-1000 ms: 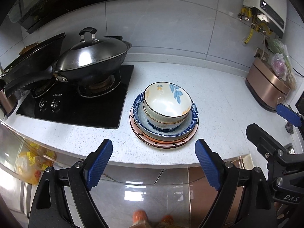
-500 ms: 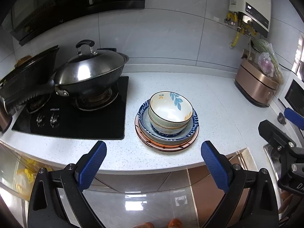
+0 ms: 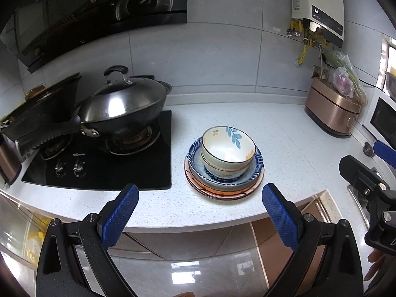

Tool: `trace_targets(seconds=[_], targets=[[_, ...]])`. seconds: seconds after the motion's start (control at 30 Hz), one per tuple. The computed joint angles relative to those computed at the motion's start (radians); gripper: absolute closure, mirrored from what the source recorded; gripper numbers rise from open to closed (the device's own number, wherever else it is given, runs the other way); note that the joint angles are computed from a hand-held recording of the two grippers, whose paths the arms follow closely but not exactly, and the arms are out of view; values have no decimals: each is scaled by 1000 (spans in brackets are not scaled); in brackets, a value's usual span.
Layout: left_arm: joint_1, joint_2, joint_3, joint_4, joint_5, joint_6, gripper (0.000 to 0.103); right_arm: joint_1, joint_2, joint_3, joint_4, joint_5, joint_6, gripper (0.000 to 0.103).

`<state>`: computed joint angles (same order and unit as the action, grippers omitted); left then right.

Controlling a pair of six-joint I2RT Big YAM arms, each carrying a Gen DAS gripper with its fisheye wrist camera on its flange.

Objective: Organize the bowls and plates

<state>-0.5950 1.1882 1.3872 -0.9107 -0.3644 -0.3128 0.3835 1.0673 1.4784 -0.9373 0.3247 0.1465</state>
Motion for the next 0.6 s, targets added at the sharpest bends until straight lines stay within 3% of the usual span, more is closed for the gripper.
trace_targets(seconds=[0.23, 0.6], targets=[[-60, 14, 25, -17, -133, -15, 5, -41, -32, -34, 12, -48, -24, 0], [-103, 42, 59, -89, -173, -87, 5, -93, -68, -69, 17, -114, -38, 0]])
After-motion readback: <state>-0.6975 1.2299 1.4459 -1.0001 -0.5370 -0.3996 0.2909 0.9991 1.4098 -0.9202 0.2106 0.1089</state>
